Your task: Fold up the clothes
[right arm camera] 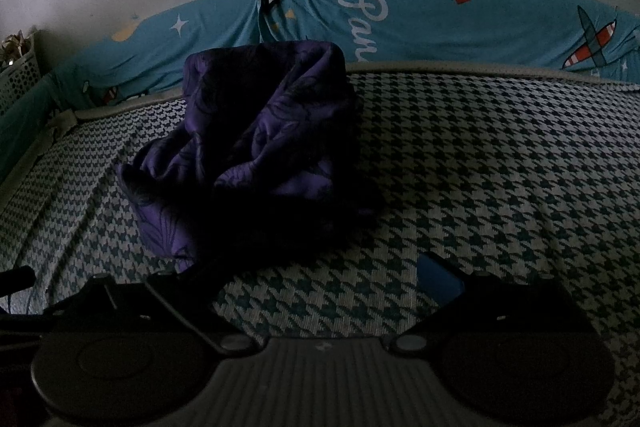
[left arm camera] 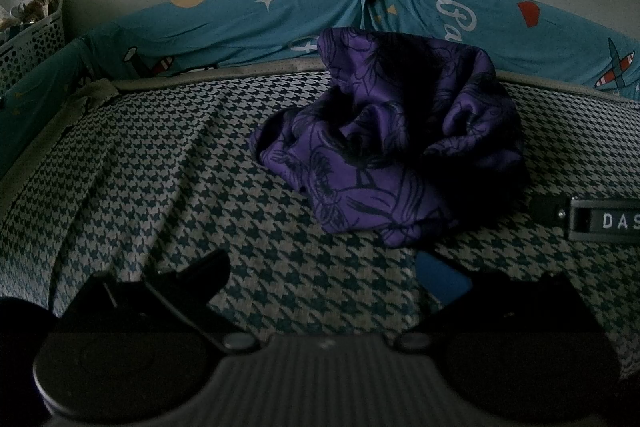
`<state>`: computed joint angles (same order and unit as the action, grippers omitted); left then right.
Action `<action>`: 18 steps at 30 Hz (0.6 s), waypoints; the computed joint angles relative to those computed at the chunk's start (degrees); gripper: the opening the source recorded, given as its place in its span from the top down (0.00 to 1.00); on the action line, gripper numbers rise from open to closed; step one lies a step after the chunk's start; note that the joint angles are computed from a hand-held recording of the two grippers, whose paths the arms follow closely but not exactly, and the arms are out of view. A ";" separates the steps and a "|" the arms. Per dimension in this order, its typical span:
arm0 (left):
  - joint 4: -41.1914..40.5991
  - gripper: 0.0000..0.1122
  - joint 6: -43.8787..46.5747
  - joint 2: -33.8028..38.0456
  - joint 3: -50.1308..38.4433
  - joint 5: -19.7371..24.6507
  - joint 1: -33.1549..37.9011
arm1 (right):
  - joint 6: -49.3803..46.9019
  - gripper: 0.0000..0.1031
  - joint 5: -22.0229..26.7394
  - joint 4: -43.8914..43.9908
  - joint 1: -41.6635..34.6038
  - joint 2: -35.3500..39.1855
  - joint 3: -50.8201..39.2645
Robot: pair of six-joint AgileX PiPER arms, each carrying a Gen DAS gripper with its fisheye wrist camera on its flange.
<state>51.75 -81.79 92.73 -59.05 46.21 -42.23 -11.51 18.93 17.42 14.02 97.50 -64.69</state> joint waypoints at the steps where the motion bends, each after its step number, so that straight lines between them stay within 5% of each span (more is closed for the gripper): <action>1: 0.00 0.08 0.00 0.00 0.00 0.00 0.00 | -0.02 0.02 0.01 0.02 -0.02 0.03 -0.02; 18: -0.03 0.08 1.39 1.13 -0.31 -1.68 1.49 | -4.16 0.02 0.27 4.49 -0.39 0.96 -0.68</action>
